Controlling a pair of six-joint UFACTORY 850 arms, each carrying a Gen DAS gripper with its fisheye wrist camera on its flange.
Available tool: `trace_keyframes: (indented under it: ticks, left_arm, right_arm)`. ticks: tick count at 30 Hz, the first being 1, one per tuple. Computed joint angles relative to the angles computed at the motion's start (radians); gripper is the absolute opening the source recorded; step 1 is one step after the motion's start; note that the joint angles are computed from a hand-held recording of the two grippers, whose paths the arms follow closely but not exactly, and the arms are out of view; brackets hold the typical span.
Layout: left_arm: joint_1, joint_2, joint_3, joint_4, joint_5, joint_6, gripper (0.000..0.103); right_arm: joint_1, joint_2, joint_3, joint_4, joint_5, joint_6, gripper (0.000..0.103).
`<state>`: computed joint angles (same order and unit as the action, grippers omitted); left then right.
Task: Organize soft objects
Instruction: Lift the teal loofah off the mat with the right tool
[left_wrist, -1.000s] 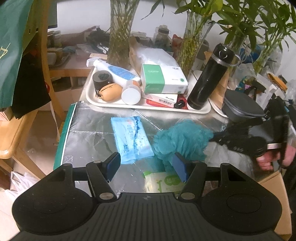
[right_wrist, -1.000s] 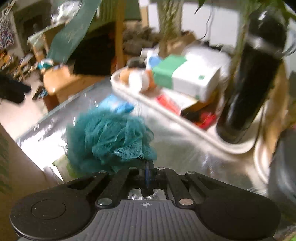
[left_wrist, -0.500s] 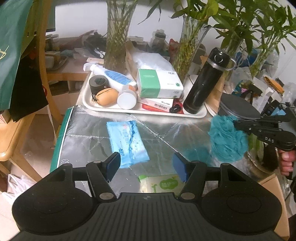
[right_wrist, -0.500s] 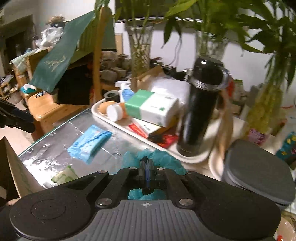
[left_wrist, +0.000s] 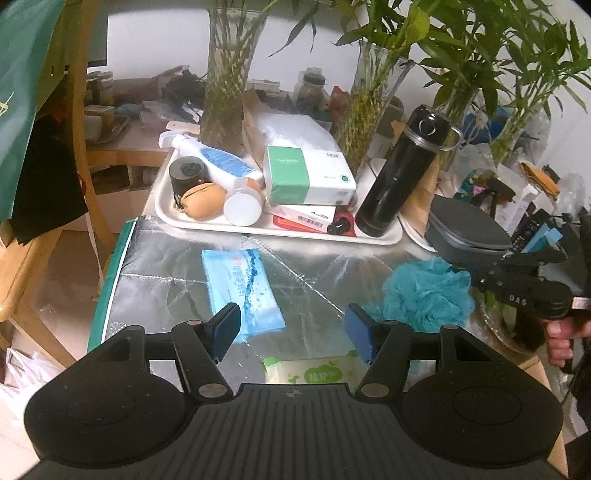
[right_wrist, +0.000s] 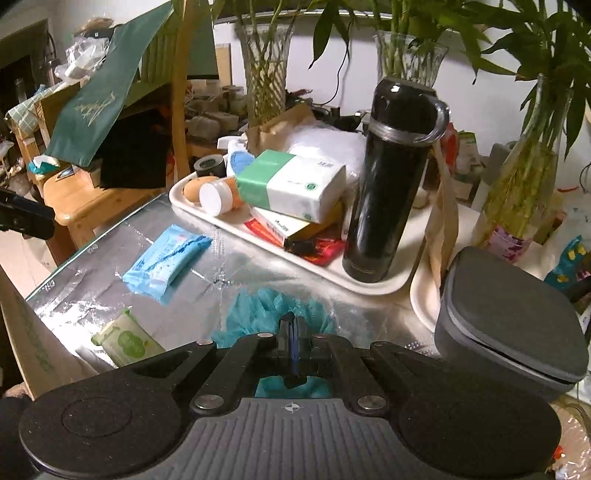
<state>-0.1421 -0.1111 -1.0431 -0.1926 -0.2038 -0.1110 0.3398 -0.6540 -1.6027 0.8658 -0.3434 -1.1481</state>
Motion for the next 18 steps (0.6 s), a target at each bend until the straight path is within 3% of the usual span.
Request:
trace_keyframes:
  ticks: [4, 7, 8, 9, 11, 12, 18]
  left_arm:
    - [-0.002, 0.003, 0.003, 0.036, 0.004, -0.021, 0.062]
    - [0.002, 0.003, 0.002, 0.009, 0.001, -0.001, 0.062]
    - [0.005, 0.003, 0.002, -0.019, -0.001, 0.023, 0.062]
    - [0.006, 0.003, 0.001, -0.046, -0.003, 0.048, 0.062]
    - [0.008, 0.003, 0.001, -0.083, -0.002, 0.085, 0.062]
    - [0.006, 0.002, -0.001, -0.077, -0.002, 0.081, 0.062]
    - [0.001, -0.002, -0.004, -0.099, -0.008, 0.108, 0.062]
  right_arm:
    - [0.000, 0.000, -0.003, -0.032, -0.021, 0.012, 0.004]
    - [-0.004, 0.008, 0.004, -0.003, 0.003, -0.005, 0.019]
    - [-0.010, 0.013, 0.011, 0.059, 0.006, -0.055, 0.033]
    - [-0.015, 0.018, 0.017, 0.129, 0.004, -0.107, 0.057]
    - [-0.027, 0.017, 0.016, 0.225, -0.029, -0.179, 0.087]
    - [-0.032, 0.011, 0.007, 0.233, -0.061, -0.183, 0.092]
    - [-0.022, -0.040, -0.058, -0.021, -0.154, 0.016, 0.093]
